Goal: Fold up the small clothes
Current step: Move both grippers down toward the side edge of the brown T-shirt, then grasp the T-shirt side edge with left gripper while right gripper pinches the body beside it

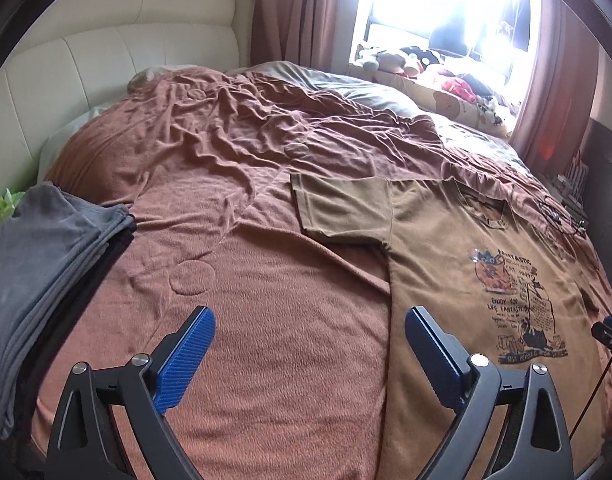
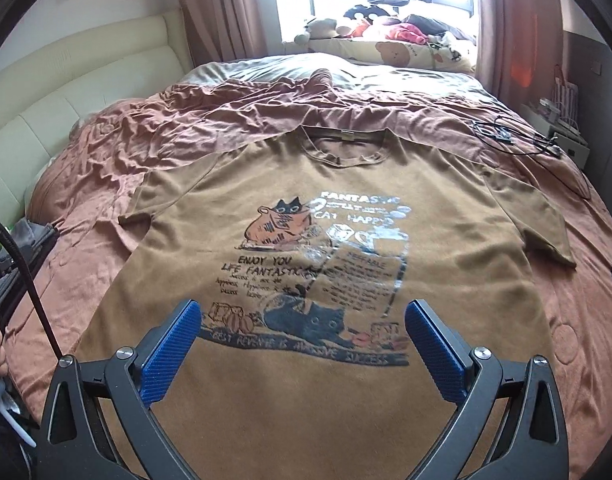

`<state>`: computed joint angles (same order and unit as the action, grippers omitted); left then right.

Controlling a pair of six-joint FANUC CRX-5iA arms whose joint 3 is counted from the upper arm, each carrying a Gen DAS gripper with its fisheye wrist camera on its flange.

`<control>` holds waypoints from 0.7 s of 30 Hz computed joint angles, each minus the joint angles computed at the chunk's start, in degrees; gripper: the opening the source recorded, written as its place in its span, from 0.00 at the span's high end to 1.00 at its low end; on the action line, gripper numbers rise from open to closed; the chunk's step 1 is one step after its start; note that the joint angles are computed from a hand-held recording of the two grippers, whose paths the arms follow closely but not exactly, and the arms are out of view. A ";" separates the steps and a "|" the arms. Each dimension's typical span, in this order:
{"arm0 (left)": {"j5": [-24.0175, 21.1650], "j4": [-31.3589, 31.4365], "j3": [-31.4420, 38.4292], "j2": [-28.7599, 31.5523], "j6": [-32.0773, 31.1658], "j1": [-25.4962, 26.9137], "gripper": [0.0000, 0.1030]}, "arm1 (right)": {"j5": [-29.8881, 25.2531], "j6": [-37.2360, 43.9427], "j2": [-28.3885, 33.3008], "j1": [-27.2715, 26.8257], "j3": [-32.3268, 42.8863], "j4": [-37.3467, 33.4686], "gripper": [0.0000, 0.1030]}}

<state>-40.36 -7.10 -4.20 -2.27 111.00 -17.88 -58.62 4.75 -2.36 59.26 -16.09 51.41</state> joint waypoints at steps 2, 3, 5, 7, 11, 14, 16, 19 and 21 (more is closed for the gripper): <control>0.40 2.70 1.06 1.87 -2.05 1.43 0.15 | 2.12 1.83 1.37 -1.62 1.28 -0.65 0.06; 0.80 4.78 1.47 2.91 -3.74 2.27 0.20 | 3.51 2.56 2.04 -2.59 1.80 -0.83 0.06; 0.97 8.03 2.82 5.20 -6.54 3.55 0.24 | 5.87 3.61 2.80 -4.00 2.47 -1.53 0.09; 0.87 10.50 4.57 7.56 -8.64 4.50 0.27 | 8.44 5.77 4.01 -5.71 4.02 -3.61 0.13; 0.23 14.19 8.85 12.44 -11.91 5.95 0.27 | 11.42 8.98 7.83 -8.81 8.49 -6.65 0.19; -1.66 16.68 13.23 16.88 -13.06 6.90 0.31 | 12.29 10.48 10.69 -10.55 11.97 -8.02 0.21; -3.36 18.40 16.24 19.95 -13.94 7.49 0.36 | 13.44 12.59 12.74 -11.86 14.86 -10.49 0.26; -5.94 21.01 20.61 24.52 -14.42 8.21 0.41 | 14.15 16.29 15.96 -13.02 19.10 -13.09 0.35; -7.63 21.95 23.46 27.28 -14.08 8.58 0.42 | 14.16 19.13 18.30 -13.69 22.36 -15.36 0.39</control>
<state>-47.99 14.85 19.27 25.01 96.93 -9.30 -44.46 23.88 15.94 45.56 6.26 36.05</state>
